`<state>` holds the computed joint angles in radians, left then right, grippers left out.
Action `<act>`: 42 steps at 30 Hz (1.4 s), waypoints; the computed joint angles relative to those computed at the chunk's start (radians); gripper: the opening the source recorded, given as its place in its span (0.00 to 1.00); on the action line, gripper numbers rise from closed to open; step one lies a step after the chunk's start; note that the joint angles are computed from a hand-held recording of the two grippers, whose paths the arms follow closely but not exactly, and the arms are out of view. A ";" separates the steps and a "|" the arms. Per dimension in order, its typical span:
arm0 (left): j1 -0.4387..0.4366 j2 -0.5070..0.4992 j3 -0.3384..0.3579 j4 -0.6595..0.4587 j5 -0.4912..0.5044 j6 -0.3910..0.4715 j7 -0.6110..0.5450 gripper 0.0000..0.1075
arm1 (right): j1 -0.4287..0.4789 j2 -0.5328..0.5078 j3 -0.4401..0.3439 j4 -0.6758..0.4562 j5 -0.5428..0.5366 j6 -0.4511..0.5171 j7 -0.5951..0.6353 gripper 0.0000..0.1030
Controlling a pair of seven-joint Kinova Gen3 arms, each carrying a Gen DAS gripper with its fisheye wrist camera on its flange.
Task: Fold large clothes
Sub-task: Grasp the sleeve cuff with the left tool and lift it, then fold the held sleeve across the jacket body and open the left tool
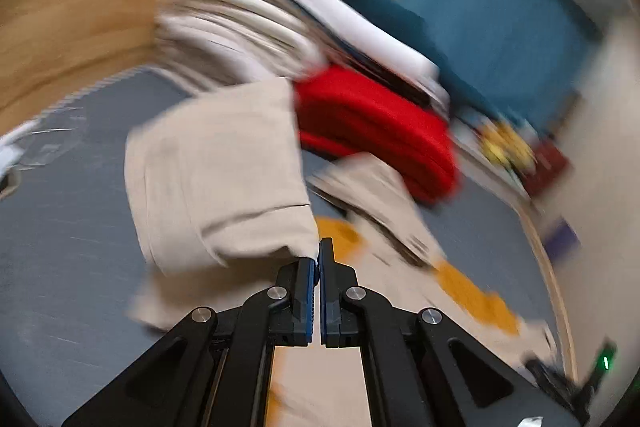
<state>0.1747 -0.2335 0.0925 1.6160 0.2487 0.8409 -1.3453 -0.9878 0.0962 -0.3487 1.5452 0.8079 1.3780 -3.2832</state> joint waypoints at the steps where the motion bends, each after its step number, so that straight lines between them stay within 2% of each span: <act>1: 0.040 0.019 0.028 0.005 0.010 -0.017 -0.007 0.00 | -0.006 0.002 -0.003 -0.003 0.008 0.013 -0.001 0.16; 2: 0.061 0.042 0.068 0.008 0.014 -0.026 -0.019 0.00 | -0.009 0.002 -0.004 -0.005 0.011 0.016 0.001 0.16; 4: 0.111 0.118 0.093 -0.015 0.071 0.003 -0.078 0.00 | -0.011 -0.002 -0.006 -0.006 0.010 0.005 0.005 0.16; 6: 0.142 0.211 0.095 -0.056 0.147 0.083 -0.146 0.01 | -0.009 -0.001 -0.006 -0.007 0.003 -0.007 0.012 0.15; 7: 0.130 0.257 0.112 -0.074 0.167 0.124 -0.160 0.07 | -0.008 0.002 -0.005 -0.008 -0.001 -0.010 0.014 0.16; 9: 0.141 0.321 0.094 -0.132 0.160 0.205 -0.139 0.07 | -0.005 0.006 -0.001 -0.003 -0.011 -0.020 0.009 0.16; 11: 0.109 0.327 0.066 -0.167 0.189 0.247 -0.125 0.09 | 0.009 0.004 0.008 0.011 -0.037 -0.049 0.001 0.16; 12: 0.068 0.323 0.076 -0.171 0.210 0.252 -0.119 0.10 | 0.018 0.002 0.012 0.019 -0.051 -0.067 -0.004 0.16; 14: 0.033 0.317 0.049 -0.180 0.204 0.272 -0.096 0.12 | 0.033 0.001 0.017 0.034 -0.072 -0.104 -0.010 0.16; 17: 0.075 0.322 -0.023 -0.186 0.136 0.309 -0.057 0.12 | 0.042 0.020 0.020 0.036 -0.086 -0.150 0.000 0.16; 19: 0.035 0.334 -0.007 -0.181 0.159 0.338 -0.062 0.12 | 0.037 0.041 0.023 0.031 -0.087 -0.186 0.023 0.16; 21: -0.045 0.359 0.044 -0.152 0.236 0.363 -0.106 0.12 | 0.030 0.069 0.029 0.017 -0.098 -0.224 0.064 0.16; 24: -0.041 0.418 0.038 -0.137 0.297 0.407 -0.139 0.24 | 0.019 0.088 0.045 0.014 -0.122 -0.310 0.103 0.16; 27: -0.033 0.451 0.048 -0.098 0.299 0.408 -0.135 0.25 | -0.012 0.111 0.059 0.000 -0.109 -0.343 0.133 0.16; 31: -0.058 0.476 0.062 -0.021 0.377 0.366 -0.156 0.24 | -0.027 0.125 0.080 0.003 -0.121 -0.408 0.157 0.16; 33: -0.038 0.483 0.058 -0.024 0.359 0.355 -0.151 0.23 | -0.029 0.127 0.089 0.010 -0.129 -0.437 0.163 0.16; 35: -0.021 0.473 0.049 -0.016 0.353 0.331 -0.145 0.12 | -0.031 0.123 0.096 0.020 -0.136 -0.461 0.165 0.17; 36: 0.001 0.471 0.021 -0.014 0.371 0.328 -0.164 0.04 | -0.028 0.121 0.098 0.025 -0.142 -0.475 0.168 0.17; 37: 0.011 0.464 0.011 -0.010 0.390 0.319 -0.191 0.03 | -0.025 0.117 0.100 0.032 -0.148 -0.487 0.170 0.17; 39: -0.016 0.446 0.046 0.009 0.439 0.294 -0.272 0.01 | -0.020 0.107 0.104 0.045 -0.152 -0.509 0.169 0.19; 42: -0.123 0.431 0.183 0.032 0.543 0.287 -0.394 0.00 | -0.006 0.077 0.110 0.083 -0.143 -0.548 0.129 0.28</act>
<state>0.0517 0.1971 0.2753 1.6476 0.7922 1.1283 -1.7391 -0.9936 0.1729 -0.2384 1.6282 0.6645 0.8297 -3.1544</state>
